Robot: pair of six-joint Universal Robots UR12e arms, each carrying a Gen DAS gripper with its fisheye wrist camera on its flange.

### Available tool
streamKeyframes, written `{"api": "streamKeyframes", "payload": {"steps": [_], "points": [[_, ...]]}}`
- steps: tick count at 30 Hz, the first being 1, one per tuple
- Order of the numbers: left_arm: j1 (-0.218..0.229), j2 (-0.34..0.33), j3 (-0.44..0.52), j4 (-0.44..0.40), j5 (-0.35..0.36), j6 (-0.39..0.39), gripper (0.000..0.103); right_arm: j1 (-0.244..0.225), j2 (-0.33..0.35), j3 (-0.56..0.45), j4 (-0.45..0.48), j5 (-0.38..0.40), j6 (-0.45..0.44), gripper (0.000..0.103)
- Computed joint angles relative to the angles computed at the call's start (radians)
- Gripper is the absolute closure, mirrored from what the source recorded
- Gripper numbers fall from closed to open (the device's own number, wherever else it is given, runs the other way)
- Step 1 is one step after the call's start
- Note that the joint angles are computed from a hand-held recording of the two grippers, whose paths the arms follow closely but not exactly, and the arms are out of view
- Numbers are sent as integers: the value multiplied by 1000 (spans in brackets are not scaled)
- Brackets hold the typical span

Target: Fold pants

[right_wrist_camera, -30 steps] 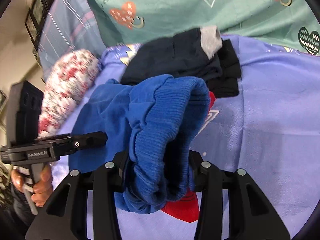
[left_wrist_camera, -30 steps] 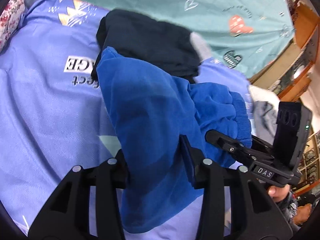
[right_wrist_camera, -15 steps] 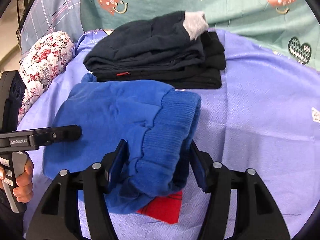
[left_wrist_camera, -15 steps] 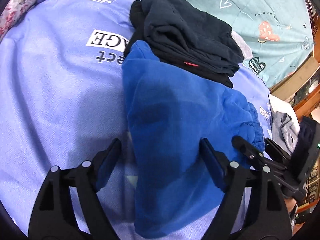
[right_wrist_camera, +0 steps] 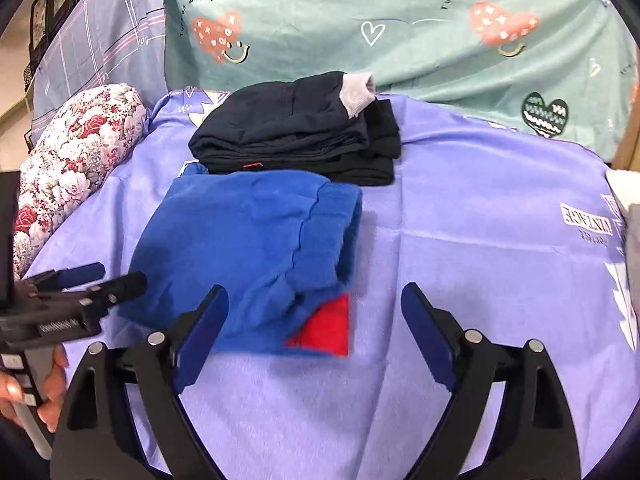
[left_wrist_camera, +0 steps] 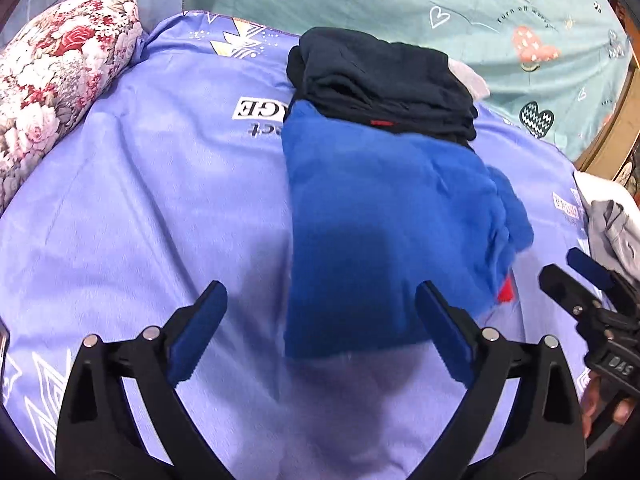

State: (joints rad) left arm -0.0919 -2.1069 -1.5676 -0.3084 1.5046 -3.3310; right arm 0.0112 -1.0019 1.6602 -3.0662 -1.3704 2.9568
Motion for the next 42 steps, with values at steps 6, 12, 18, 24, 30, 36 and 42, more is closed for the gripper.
{"api": "streamKeyframes", "payload": {"steps": [6,12,18,24,30,36,42], "points": [[-8,17,-49,58,-15,-27,6,6,-29,80,-97,-60,37,15],[-24,20,-92,145,21,10,5,5,-27,136,-196,-98,89,15],[-36,23,-118,208,60,14,2,10,-25,156,-233,-122,65,15],[-39,24,-125,199,81,6,2,9,-23,158,-234,-128,89,15],[-23,27,-135,212,37,-28,2,10,-21,156,-227,-131,87,15],[-27,28,-140,233,40,-8,2,12,-19,155,-221,-134,83,15],[-27,30,-151,277,26,9,2,13,-18,152,-212,-135,82,15]]}}
